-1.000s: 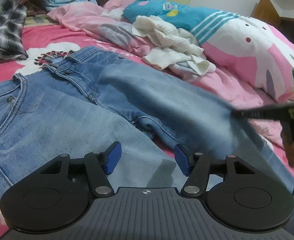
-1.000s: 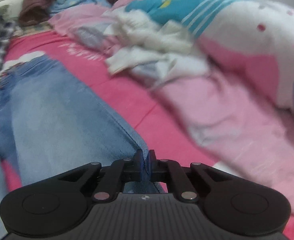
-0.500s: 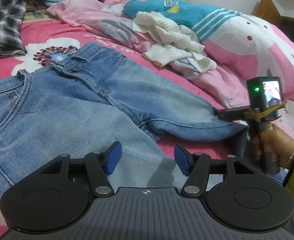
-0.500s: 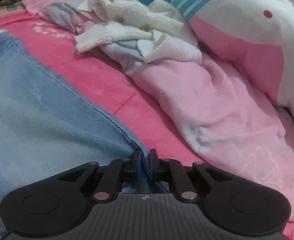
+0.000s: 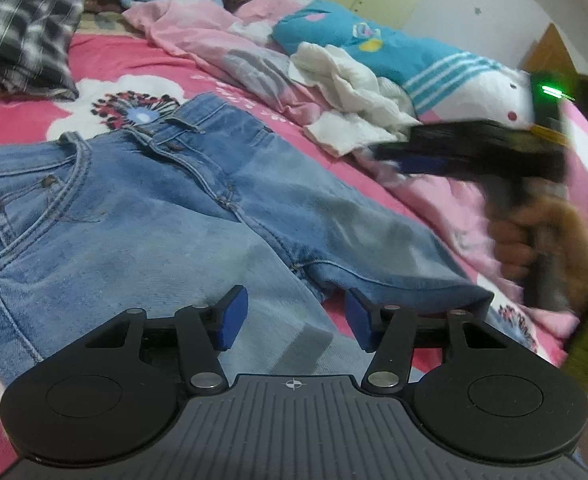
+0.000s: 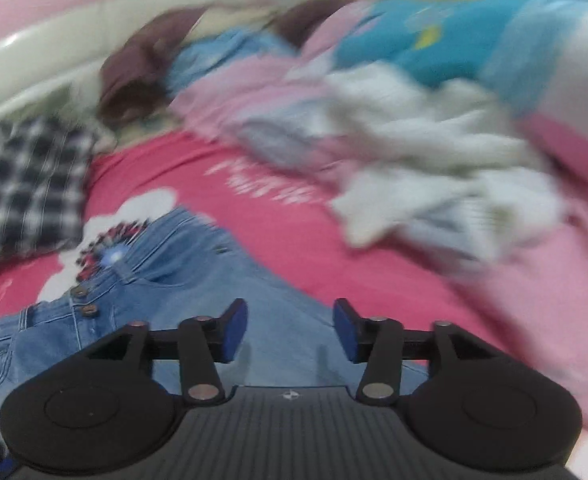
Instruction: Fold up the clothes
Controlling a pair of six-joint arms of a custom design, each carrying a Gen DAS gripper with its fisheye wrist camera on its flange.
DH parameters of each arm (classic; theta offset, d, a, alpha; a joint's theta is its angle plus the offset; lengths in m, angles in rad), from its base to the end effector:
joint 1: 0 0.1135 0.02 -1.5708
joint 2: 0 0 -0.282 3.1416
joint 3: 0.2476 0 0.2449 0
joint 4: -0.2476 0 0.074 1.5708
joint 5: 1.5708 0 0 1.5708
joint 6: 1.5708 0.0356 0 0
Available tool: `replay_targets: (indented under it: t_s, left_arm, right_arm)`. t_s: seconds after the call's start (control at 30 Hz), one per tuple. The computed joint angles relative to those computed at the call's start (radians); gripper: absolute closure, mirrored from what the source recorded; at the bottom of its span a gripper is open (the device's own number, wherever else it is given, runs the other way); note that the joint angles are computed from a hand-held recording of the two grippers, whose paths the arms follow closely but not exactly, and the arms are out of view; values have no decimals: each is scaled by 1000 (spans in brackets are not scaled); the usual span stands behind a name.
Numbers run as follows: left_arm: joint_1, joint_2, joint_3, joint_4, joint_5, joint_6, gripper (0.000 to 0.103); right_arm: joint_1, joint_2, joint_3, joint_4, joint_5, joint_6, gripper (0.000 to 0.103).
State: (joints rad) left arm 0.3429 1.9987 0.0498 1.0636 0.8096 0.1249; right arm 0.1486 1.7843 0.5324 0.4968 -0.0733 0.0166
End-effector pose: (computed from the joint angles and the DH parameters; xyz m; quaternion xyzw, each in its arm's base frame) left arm 0.1665 0.0321 0.0510 0.0374 0.8750 -0.2892 0.3865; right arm 0.2873 0.0456 0.1074 -0.0750 0.9144 0.0662 0.3922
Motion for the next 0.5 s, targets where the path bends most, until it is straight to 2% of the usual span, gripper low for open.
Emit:
replay_targets:
  t_s: [0.17, 0.23, 0.27, 0.37, 0.43, 0.5]
  left_arm:
    - [51, -48, 36, -120, 52, -16, 50]
    - [62, -52, 30, -105, 57, -21, 50]
    - [62, -48, 28, -95, 55, -26, 50]
    - [57, -25, 9, -29, 41, -51, 50]
    - [52, -9, -10, 31, 27, -68, 50]
    - [43, 8, -26, 84, 10, -76, 50]
  right_arm:
    - [75, 288, 338, -125, 39, 45, 44]
    - [64, 365, 448, -166, -15, 113, 43]
    - [56, 390, 475, -170, -52, 141, 38]
    - [68, 473, 587, -243, -67, 164, 33]
    - [95, 490, 604, -236, -21, 137, 30]
    - [112, 498, 616, -234, 8, 119, 32]
